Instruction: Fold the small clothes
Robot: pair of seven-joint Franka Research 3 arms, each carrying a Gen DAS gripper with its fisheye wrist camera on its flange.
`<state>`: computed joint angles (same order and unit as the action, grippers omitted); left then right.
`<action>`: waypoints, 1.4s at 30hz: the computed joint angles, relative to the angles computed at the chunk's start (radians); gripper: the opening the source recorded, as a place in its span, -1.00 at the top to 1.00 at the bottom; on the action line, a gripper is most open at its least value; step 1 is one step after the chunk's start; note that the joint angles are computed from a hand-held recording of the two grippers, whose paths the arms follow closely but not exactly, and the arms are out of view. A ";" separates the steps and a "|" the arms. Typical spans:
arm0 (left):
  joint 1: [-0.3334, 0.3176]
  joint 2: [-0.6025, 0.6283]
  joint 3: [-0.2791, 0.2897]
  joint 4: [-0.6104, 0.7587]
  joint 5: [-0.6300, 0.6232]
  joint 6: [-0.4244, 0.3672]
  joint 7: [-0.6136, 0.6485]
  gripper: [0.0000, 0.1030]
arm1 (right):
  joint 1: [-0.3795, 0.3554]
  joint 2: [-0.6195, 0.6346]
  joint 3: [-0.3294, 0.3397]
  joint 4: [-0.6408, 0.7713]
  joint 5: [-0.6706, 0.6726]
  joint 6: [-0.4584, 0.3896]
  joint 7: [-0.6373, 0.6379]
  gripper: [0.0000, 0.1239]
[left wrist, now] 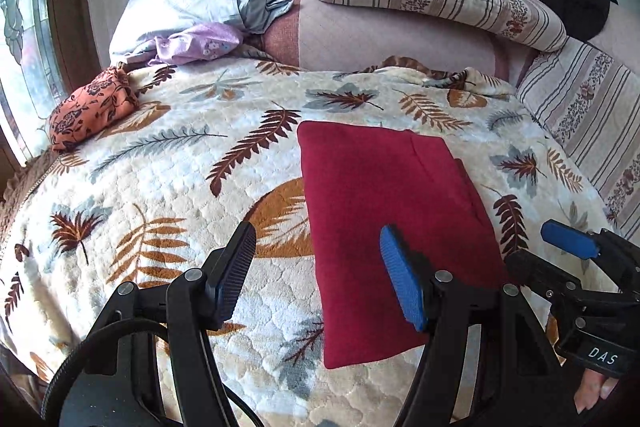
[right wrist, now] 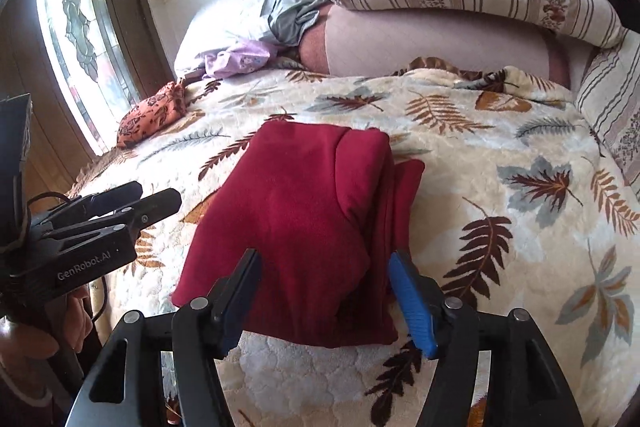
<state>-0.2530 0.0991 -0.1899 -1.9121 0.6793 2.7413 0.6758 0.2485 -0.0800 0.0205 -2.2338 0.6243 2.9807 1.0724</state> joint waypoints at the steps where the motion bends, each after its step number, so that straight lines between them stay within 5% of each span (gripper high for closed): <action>1: 0.000 -0.002 0.000 -0.002 -0.002 -0.004 -0.003 -0.26 | -0.006 -0.004 0.009 -0.005 -0.039 0.013 0.031 -0.02; 4: 0.002 -0.012 -0.003 -0.011 -0.021 -0.012 -0.006 -0.26 | -0.023 -0.010 0.025 -0.014 -0.142 0.035 0.132 -0.04; 42: 0.000 -0.013 -0.013 -0.015 -0.039 -0.047 0.012 -0.27 | -0.010 0.012 0.015 -0.006 -0.187 0.006 0.242 -0.28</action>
<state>-0.2526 0.0865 -0.2025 -1.9276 0.6401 2.6938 0.6881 0.2381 -0.0681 0.0357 -2.2400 0.4375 2.9872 1.3147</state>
